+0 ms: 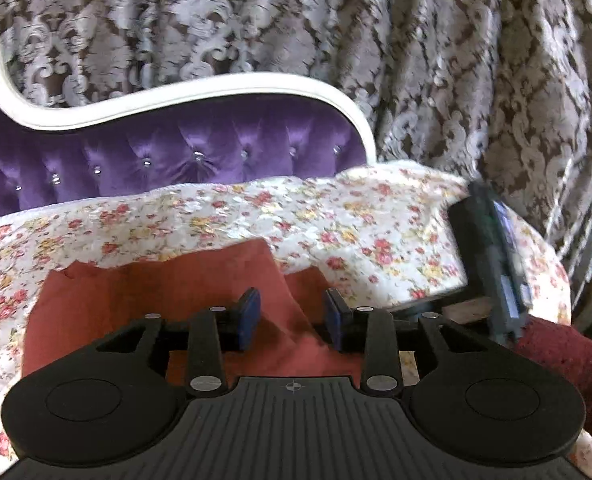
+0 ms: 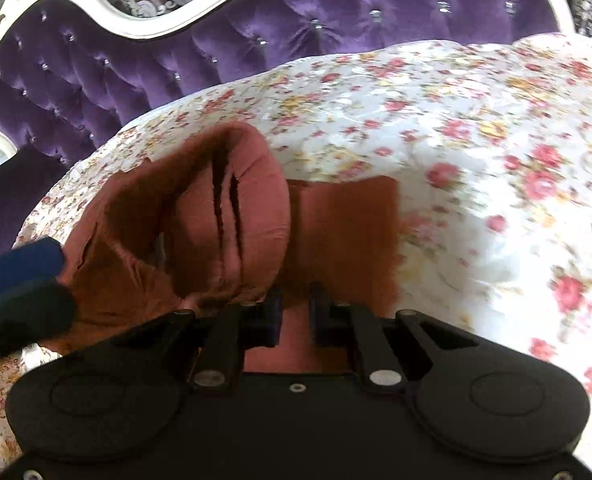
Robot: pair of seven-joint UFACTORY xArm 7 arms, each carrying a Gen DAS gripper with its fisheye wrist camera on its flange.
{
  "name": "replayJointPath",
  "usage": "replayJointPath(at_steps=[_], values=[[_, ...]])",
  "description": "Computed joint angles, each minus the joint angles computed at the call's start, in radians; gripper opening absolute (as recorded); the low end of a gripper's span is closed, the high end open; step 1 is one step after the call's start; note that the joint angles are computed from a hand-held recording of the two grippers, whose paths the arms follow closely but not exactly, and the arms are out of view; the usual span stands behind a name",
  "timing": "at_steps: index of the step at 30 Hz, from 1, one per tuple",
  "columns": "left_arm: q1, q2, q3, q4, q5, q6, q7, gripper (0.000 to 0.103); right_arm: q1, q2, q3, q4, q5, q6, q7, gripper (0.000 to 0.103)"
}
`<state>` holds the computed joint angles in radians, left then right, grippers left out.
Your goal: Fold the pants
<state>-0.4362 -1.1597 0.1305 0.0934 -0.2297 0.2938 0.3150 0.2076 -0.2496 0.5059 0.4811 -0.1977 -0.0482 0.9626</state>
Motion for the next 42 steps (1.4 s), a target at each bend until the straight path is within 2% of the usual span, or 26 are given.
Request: replayJointPath(at_steps=[1,2,4,7,9,10,11,14,16,17,18,19,20,22,24,26,27,28,30,31,32,33,34,35,42], values=[[0.025,-0.005,0.005,-0.001,0.001,-0.001,-0.004,0.034,0.004,-0.026,-0.003,-0.013,0.008,0.015,0.009,0.019],[0.057,0.004,0.003,0.002,0.005,-0.009,-0.013,0.034,-0.023,-0.046,0.022,-0.020,0.004,0.023,0.031,0.027],[0.123,0.030,0.009,0.011,0.013,-0.019,-0.028,0.035,-0.103,-0.122,0.109,-0.040,-0.015,0.033,0.096,0.035],[0.243,0.110,-0.001,0.037,0.030,-0.009,-0.074,0.035,-0.198,-0.198,0.217,-0.051,-0.047,-0.040,0.139,0.037],[0.294,0.148,0.005,0.038,0.042,-0.019,-0.084,0.035,-0.247,-0.188,0.272,-0.053,-0.024,-0.148,0.138,0.054],[0.318,0.171,0.004,0.042,0.050,-0.016,-0.089,0.035,-0.265,-0.169,0.296,-0.051,-0.006,-0.199,0.134,0.066],[0.334,0.187,0.004,0.044,0.057,-0.011,-0.090,0.035,-0.302,-0.150,0.341,-0.042,0.018,-0.243,0.127,0.073],[0.360,0.212,0.022,0.040,0.070,0.013,-0.071,0.035,-0.489,-0.144,0.560,0.014,0.096,-0.274,0.074,0.072],[0.367,0.203,0.041,0.030,0.065,0.022,-0.058,0.035,-0.594,-0.133,0.679,0.067,0.114,-0.240,0.028,0.070],[0.367,0.195,0.045,0.026,0.061,0.026,-0.052,0.035,-0.645,-0.120,0.733,0.091,0.117,-0.225,0.007,0.059],[0.366,0.188,0.048,0.025,0.059,0.028,-0.045,0.035,-0.663,-0.093,0.752,0.105,0.102,-0.216,-0.016,0.044],[0.364,0.189,0.053,0.030,0.057,0.028,-0.035,0.035,-0.653,-0.061,0.746,0.128,0.081,-0.173,-0.040,0.013],[0.366,0.183,0.054,0.031,0.057,0.030,-0.028,0.035,-0.601,-0.071,0.701,0.120,0.084,-0.154,-0.053,0.009],[0.369,0.169,0.064,0.029,0.055,0.023,-0.007,0.035,-0.515,-0.159,0.631,0.095,0.103,-0.117,-0.030,0.009],[0.368,0.173,0.073,0.026,0.050,0.004,0.011,0.035,-0.368,-0.203,0.501,0.050,0.114,-0.056,0.000,0.010],[0.362,0.206,0.082,0.032,0.044,-0.015,0.025,0.035,-0.202,-0.133,0.336,0.024,0.127,-0.010,0.001,0.011],[0.358,0.222,0.085,0.034,0.041,-0.020,0.031,0.035,-0.151,-0.094,0.283,0.016,0.125,-0.009,-0.002,0.011],[0.354,0.244,0.086,0.038,0.041,-0.020,0.039,0.035,-0.136,-0.077,0.269,0.008,0.116,-0.007,0.000,0.012],[0.371,0.283,0.057,0.040,0.059,-0.015,0.049,0.036,-0.196,-0.111,0.331,-0.018,0.078,-0.047,0.041,0.019],[0.386,0.299,0.036,0.039,0.075,-0.013,0.053,0.036,-0.248,-0.153,0.384,-0.029,0.072,-0.069,0.072,0.028],[0.392,0.312,0.027,0.035,0.083,-0.020,0.057,0.036,-0.304,-0.202,0.441,-0.035,0.077,-0.078,0.105,0.044],[0.391,0.314,0.031,0.030,0.082,-0.029,0.062,0.037,-0.333,-0.228,0.466,-0.037,0.076,-0.089,0.121,0.056],[0.391,0.317,0.034,0.031,0.079,-0.028,0.060,0.037,-0.367,-0.238,0.493,-0.036,0.072,-0.109,0.131,0.078],[0.390,0.320,0.035,0.035,0.076,-0.023,0.058,0.037,-0.394,-0.230,0.508,-0.035,0.067,-0.134,0.130,0.088],[0.368,0.317,0.090,0.036,0.038,-0.018,0.094,0.037,-0.509,0.015,0.576,0.001,0.102,-0.256,0.035,0.086]])
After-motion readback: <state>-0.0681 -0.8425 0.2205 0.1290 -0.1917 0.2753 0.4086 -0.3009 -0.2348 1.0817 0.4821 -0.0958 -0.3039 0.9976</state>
